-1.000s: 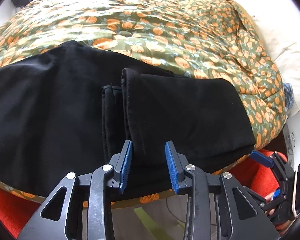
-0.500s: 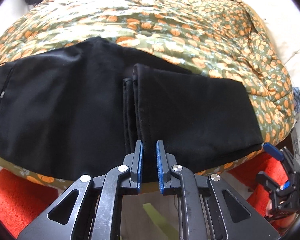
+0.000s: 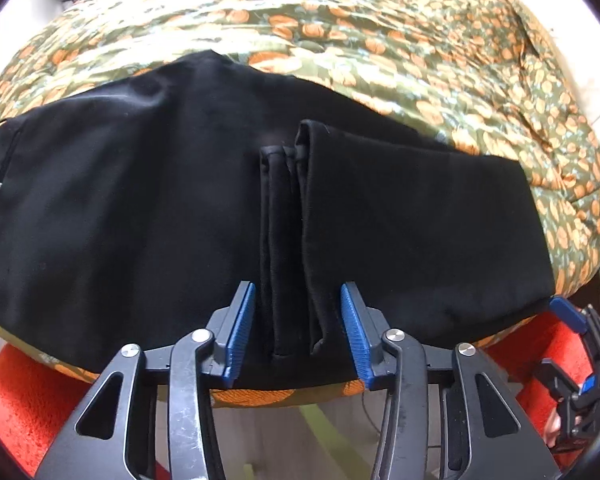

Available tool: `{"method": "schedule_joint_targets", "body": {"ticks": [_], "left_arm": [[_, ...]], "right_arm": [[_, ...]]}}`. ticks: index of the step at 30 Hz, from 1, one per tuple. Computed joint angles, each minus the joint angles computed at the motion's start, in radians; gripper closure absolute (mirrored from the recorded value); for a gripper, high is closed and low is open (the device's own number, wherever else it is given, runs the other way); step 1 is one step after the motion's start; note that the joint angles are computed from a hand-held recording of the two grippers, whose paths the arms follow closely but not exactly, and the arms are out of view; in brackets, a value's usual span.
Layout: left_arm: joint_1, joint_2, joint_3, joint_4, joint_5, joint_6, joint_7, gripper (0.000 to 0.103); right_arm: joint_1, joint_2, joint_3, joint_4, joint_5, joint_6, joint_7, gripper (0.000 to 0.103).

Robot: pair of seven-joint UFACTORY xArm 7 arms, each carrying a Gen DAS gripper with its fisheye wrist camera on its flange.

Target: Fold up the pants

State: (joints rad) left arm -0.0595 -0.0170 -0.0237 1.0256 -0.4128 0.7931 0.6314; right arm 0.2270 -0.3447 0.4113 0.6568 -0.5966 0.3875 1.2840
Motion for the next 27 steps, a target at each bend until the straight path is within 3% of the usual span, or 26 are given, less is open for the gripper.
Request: {"method": "schedule_joint_targets", "body": {"ticks": [4, 9, 13, 14, 15, 16, 18, 20, 21, 23, 24, 27], "left_arm": [[-0.011, -0.01, -0.008, -0.013, 0.03, -0.045, -0.064, 0.094], [0.006, -0.028, 0.024, 0.015, -0.077, -0.031, 0.027, 0.096], [0.019, 0.008, 0.02, 0.023, -0.051, -0.044, 0.018, 0.095], [0.018, 0.01, 0.015, 0.014, -0.044, -0.056, 0.018, 0.095], [0.017, 0.01, 0.011, 0.011, -0.038, -0.065, 0.014, 0.095], [0.016, 0.008, 0.008, 0.001, -0.036, -0.08, 0.01, 0.095], [0.016, 0.008, 0.007, -0.005, -0.038, -0.089, 0.009, 0.095], [0.018, 0.02, 0.007, 0.001, -0.048, -0.091, 0.016, 0.095], [0.018, 0.026, 0.006, 0.003, -0.052, -0.093, 0.016, 0.094], [0.019, 0.029, 0.003, 0.0, -0.058, -0.096, 0.024, 0.094], [0.019, 0.029, 0.001, -0.001, -0.056, -0.095, 0.025, 0.094], [0.011, 0.01, -0.004, -0.033, -0.033, -0.14, 0.031, 0.093]], "right_arm": [[-0.01, -0.021, 0.011, -0.007, -0.015, 0.005, 0.026, 0.023], [-0.035, -0.096, 0.02, -0.049, -0.012, 0.019, 0.084, 0.023], [-0.097, -0.206, 0.003, -0.088, 0.013, 0.05, 0.109, 0.024], [-0.115, -0.211, -0.014, -0.082, 0.018, 0.052, 0.089, 0.031], [-0.13, -0.209, -0.038, -0.071, 0.026, 0.044, 0.062, 0.047], [-0.139, -0.201, -0.069, -0.061, 0.042, 0.013, 0.029, 0.054], [-0.098, -0.15, -0.178, -0.055, 0.123, -0.124, -0.083, 0.071], [0.04, -0.071, -0.33, -0.051, 0.263, -0.211, -0.25, 0.075], [0.129, -0.03, -0.41, -0.045, 0.321, -0.201, -0.32, 0.075], [0.223, 0.063, -0.479, -0.018, 0.493, -0.067, -0.489, 0.076], [0.253, 0.099, -0.501, -0.018, 0.537, -0.028, -0.534, 0.081], [0.179, 0.07, -0.434, -0.011, 0.492, -0.006, -0.504, 0.086]]}}
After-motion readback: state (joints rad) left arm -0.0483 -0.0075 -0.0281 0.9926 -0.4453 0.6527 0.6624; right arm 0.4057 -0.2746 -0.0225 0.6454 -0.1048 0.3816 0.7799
